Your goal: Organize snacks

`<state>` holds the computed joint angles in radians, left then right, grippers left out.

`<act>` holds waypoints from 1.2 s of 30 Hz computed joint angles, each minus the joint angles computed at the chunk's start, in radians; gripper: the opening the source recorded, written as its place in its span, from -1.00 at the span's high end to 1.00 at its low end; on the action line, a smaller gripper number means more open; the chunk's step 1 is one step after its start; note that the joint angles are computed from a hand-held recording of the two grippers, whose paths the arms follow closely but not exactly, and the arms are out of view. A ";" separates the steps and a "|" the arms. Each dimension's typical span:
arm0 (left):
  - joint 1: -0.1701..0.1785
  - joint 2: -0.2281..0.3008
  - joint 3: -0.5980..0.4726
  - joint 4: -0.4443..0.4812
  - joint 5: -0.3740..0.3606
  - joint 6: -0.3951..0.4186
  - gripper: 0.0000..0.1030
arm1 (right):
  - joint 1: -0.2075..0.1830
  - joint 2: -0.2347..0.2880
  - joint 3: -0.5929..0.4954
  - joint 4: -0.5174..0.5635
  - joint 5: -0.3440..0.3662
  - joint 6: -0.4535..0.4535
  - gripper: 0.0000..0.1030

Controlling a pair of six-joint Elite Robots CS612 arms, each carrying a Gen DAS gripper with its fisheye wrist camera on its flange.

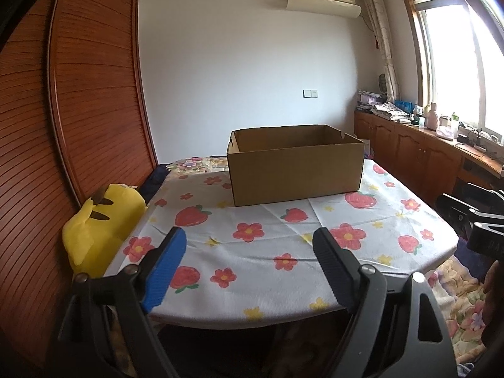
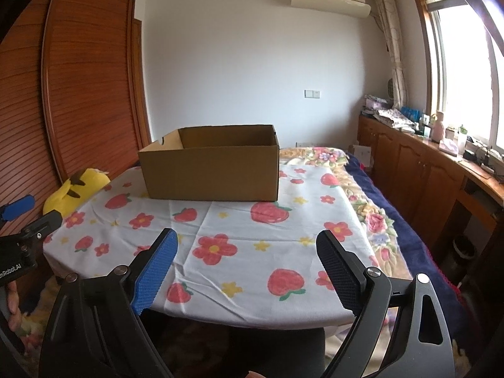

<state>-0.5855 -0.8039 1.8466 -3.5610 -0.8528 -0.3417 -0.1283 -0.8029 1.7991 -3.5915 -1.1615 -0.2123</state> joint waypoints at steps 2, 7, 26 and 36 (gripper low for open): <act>0.000 0.000 0.000 0.000 0.000 -0.002 -0.62 | 0.000 0.000 0.000 0.000 0.000 0.001 -0.77; -0.002 -0.001 0.001 -0.002 0.002 0.003 -0.62 | -0.001 -0.002 0.002 -0.002 -0.001 0.000 -0.78; -0.002 -0.002 0.002 -0.010 0.009 0.013 -0.63 | 0.001 -0.003 0.004 -0.006 -0.005 0.001 -0.78; -0.001 -0.003 0.002 -0.016 0.013 0.019 -0.63 | 0.001 -0.005 0.003 -0.007 -0.007 0.000 -0.78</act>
<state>-0.5863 -0.8072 1.8485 -3.5771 -0.8401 -0.3231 -0.1271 -0.8074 1.8025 -3.5989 -1.1683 -0.2118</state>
